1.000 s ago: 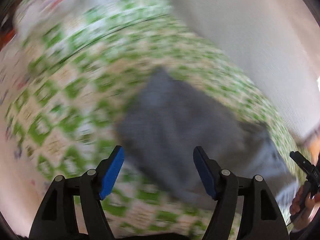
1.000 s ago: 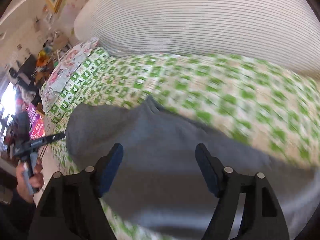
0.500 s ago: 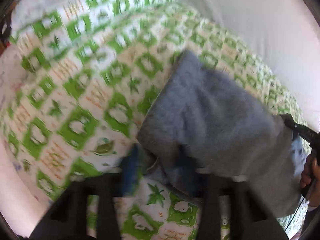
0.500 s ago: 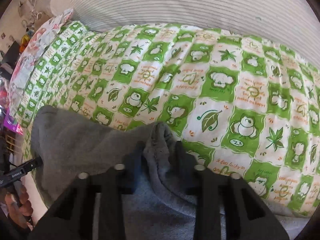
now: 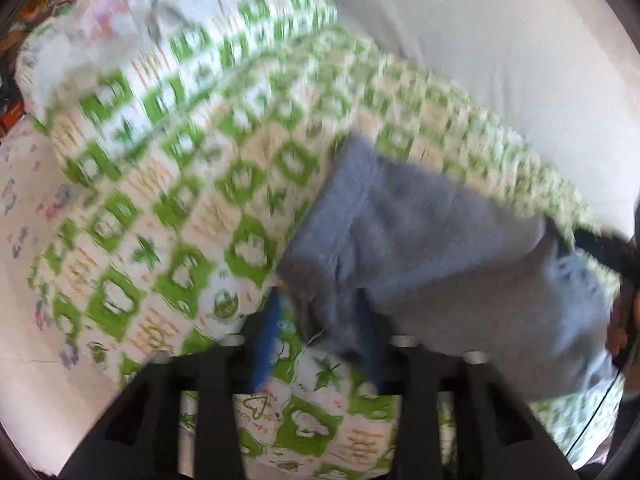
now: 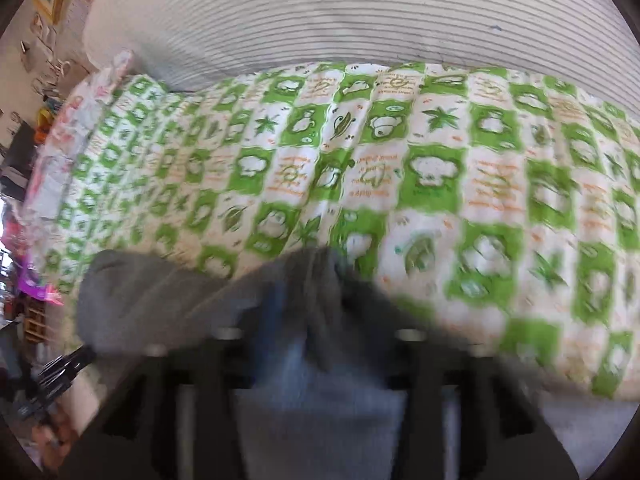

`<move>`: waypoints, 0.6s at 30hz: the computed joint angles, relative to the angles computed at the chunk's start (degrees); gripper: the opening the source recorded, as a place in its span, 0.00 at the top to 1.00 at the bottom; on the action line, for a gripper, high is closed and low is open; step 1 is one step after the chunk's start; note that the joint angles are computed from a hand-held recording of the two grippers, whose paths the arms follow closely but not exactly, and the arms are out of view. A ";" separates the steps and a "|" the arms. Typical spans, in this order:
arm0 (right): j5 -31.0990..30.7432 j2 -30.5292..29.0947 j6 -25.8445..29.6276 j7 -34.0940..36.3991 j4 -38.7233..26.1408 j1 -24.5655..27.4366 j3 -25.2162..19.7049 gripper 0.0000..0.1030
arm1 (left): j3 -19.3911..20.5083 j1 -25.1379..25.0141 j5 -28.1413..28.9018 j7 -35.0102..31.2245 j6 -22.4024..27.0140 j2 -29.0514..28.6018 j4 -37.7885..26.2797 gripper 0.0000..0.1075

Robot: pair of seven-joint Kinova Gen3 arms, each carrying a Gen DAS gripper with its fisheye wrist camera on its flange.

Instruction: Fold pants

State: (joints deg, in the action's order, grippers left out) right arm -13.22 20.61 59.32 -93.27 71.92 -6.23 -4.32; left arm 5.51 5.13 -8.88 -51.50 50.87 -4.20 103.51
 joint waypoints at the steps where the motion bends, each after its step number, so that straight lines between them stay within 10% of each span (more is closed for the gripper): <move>1: -0.19 -2.40 -0.51 1.24 1.76 0.76 0.05 0.38 | -0.33 1.12 -0.42 0.57 0.46 -0.42 -1.22 0.45; 7: -2.69 -17.08 1.83 7.07 12.13 8.37 4.48 0.38 | -5.05 14.86 0.42 -1.73 -1.23 4.17 -9.62 0.41; 14: -1.97 -31.06 2.55 6.27 23.71 16.95 15.26 0.38 | -0.67 24.66 4.31 -12.20 2.45 17.20 -25.96 0.40; 18: -2.54 -35.51 2.60 7.80 27.14 21.19 22.05 0.38 | 8.98 24.61 0.31 -14.61 5.40 26.04 -36.58 0.38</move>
